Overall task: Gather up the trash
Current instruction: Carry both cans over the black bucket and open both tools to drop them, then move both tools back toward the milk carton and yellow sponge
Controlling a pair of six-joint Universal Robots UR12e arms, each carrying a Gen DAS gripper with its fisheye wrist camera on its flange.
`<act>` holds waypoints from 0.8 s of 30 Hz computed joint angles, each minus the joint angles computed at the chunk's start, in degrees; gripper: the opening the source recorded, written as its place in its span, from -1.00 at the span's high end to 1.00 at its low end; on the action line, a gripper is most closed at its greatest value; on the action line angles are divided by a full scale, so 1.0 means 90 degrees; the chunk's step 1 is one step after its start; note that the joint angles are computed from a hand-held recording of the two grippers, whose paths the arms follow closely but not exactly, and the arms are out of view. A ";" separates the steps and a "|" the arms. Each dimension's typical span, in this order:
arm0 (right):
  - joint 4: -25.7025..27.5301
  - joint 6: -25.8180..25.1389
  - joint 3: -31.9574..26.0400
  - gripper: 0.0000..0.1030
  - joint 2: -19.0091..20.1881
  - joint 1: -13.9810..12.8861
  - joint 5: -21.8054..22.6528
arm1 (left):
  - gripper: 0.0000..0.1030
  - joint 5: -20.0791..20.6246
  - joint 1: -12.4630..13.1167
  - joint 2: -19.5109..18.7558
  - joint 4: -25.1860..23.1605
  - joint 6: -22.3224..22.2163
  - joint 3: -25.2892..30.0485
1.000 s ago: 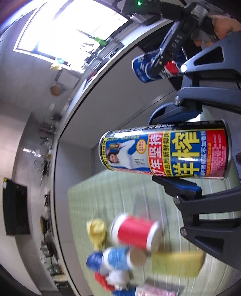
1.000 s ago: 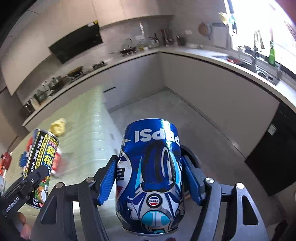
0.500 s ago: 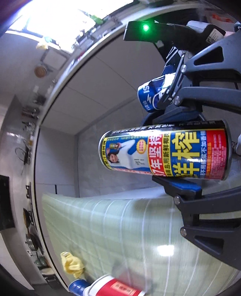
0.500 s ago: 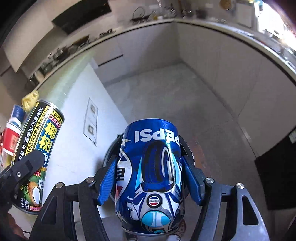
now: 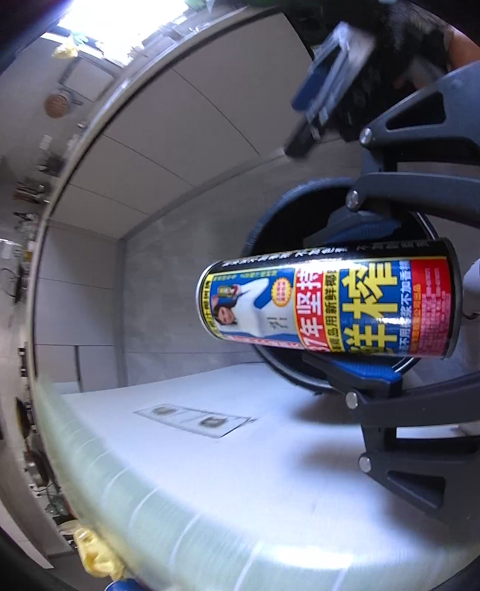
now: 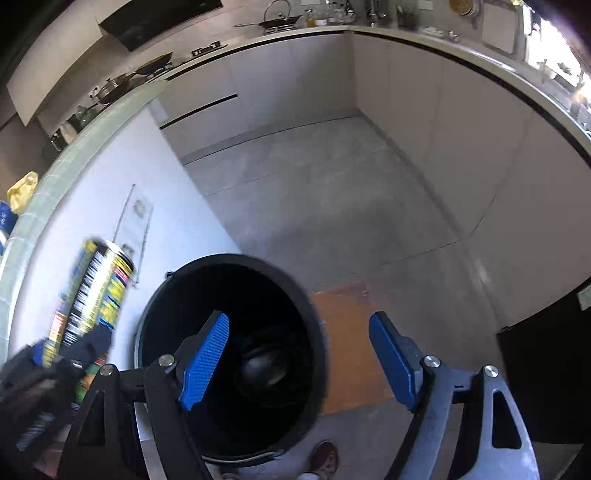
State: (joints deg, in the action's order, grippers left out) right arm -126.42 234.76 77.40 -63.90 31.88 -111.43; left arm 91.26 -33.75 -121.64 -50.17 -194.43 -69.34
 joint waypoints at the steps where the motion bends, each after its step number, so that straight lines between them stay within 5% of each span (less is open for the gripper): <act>1: 0.0099 0.0050 0.0010 -0.56 -0.0032 0.0003 -0.0123 | -0.08 0.0050 -0.0017 -0.0054 -0.0213 -0.0002 0.0098; 6: 0.0218 0.0158 0.0089 -0.56 -0.0180 0.0018 -0.0324 | -0.52 0.0425 -0.0096 -0.0054 -0.0081 0.0009 0.0160; 15: 0.0700 0.0636 -0.0286 -0.56 -0.0224 0.0178 -0.0734 | -0.54 0.0459 -0.0138 0.0205 0.0096 0.0211 0.0276; 24: 0.1180 0.0897 -0.1286 -0.56 0.0095 0.0577 -0.1286 | -0.54 0.0092 0.0201 0.0861 0.0553 0.0498 -0.0171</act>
